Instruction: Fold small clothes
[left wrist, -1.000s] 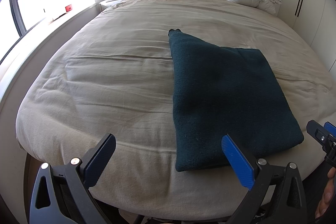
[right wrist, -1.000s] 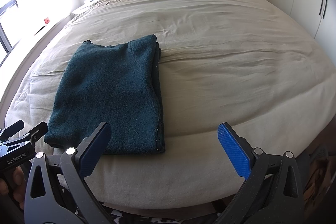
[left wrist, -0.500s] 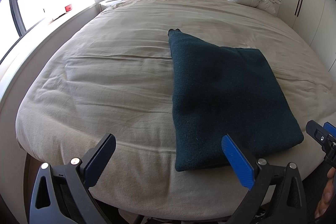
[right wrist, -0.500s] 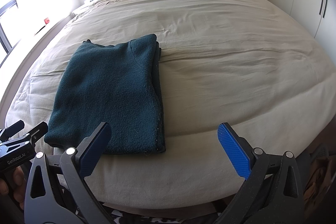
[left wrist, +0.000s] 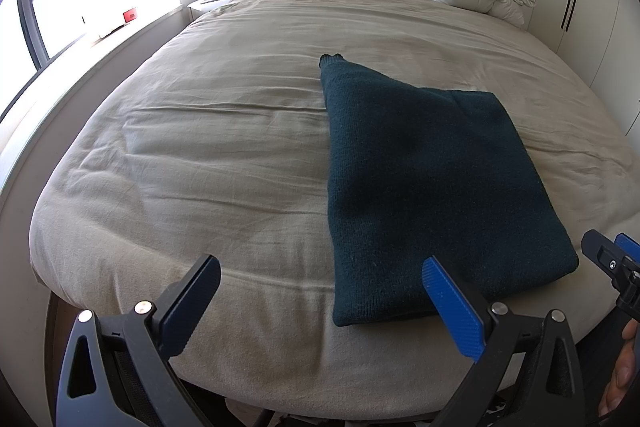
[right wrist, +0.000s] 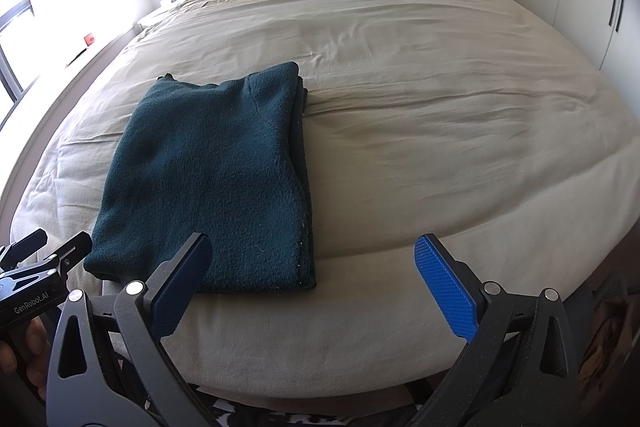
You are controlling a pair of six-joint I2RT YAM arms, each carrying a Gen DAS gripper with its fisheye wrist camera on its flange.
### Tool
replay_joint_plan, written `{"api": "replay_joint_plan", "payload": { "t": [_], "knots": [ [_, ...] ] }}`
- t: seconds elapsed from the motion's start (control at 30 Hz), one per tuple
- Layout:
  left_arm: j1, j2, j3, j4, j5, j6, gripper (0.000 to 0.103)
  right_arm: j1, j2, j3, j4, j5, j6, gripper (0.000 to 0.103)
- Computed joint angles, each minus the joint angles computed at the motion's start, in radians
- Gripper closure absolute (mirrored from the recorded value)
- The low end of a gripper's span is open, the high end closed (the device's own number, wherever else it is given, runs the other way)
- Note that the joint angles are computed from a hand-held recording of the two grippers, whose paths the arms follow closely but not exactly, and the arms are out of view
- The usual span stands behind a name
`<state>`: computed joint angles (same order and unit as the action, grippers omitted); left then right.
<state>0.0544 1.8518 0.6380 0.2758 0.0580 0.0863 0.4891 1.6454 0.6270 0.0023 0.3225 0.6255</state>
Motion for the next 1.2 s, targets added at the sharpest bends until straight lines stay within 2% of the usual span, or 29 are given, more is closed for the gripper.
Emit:
{"api": "replay_joint_plan", "payload": {
  "t": [1.2],
  "knots": [
    [0.0, 0.009, -0.003, 0.005, 0.002, 0.0, 0.0, 0.002, 0.016, 0.004, 0.007, -0.008, 0.007, 0.0]
  ]
}}
